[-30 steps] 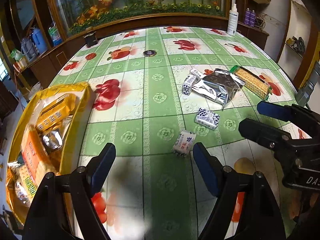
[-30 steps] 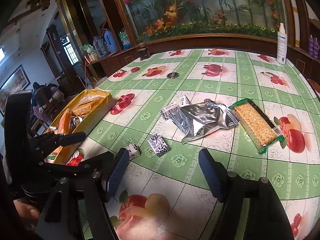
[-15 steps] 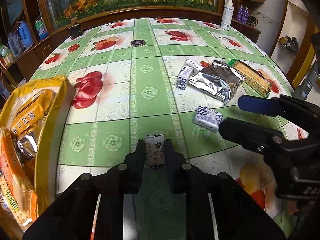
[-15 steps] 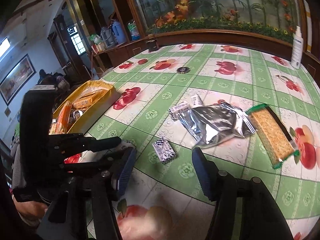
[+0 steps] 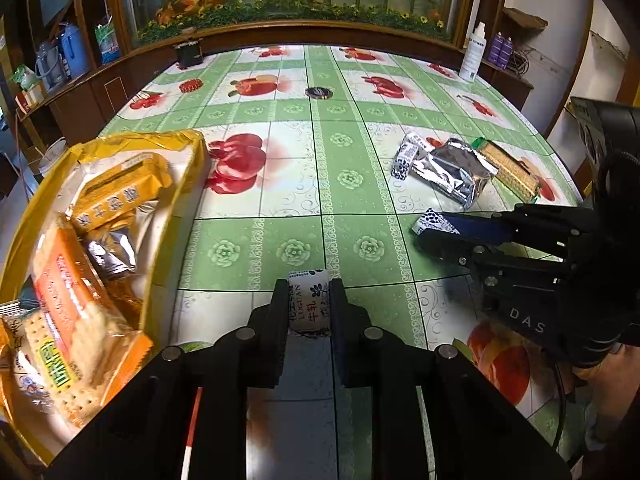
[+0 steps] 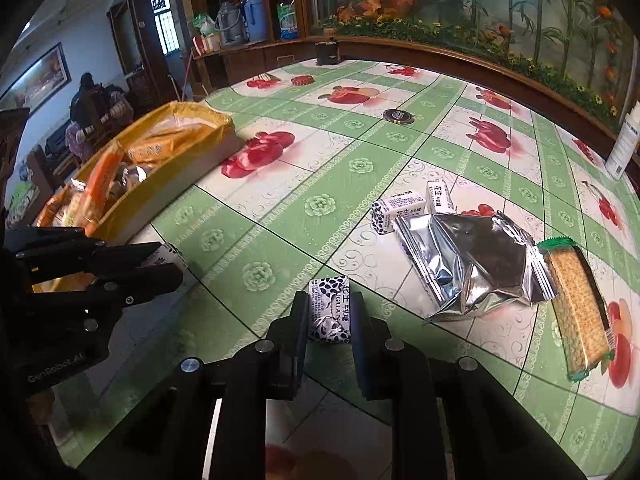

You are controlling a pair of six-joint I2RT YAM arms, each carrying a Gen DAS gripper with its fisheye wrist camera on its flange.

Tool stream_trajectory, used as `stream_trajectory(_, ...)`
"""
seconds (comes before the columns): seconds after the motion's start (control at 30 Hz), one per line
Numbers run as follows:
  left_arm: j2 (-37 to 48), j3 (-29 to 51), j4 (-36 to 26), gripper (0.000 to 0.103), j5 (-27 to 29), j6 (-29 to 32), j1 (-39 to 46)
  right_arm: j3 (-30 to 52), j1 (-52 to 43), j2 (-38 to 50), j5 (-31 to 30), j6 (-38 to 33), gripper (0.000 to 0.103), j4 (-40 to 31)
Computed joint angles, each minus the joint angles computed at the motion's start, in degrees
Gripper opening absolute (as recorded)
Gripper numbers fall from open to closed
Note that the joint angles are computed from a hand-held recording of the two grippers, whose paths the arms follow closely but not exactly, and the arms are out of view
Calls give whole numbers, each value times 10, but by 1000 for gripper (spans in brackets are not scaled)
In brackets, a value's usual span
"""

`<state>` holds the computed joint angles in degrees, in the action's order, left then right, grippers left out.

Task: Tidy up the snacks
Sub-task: 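Grasp a white candy with the left gripper while the right grasps a patterned candy, then carry both candies over the tray and open both grippers to drop them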

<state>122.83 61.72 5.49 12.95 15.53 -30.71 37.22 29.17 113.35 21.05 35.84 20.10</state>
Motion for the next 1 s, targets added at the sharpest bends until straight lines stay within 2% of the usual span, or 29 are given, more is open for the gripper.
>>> stream_trajectory(0.2, -53, -47, 30, 16, -7, 1, 20, -27, 43, -70, 34, 34, 20, -3)
stream_trajectory(0.4, -89, -76, 43, 16, -8, 3, 58, -2, 73, -101, 52, 37, 20, -34)
stream_trajectory(0.73, -110, -91, 51, 17, 9, 13, 123, 78, 115, -78, 64, 27, 20, -69)
stream_trajectory(1.0, -109, -85, 52, 17, 18, 15, 167, 146, 124, -32, 42, 14, 20, -79)
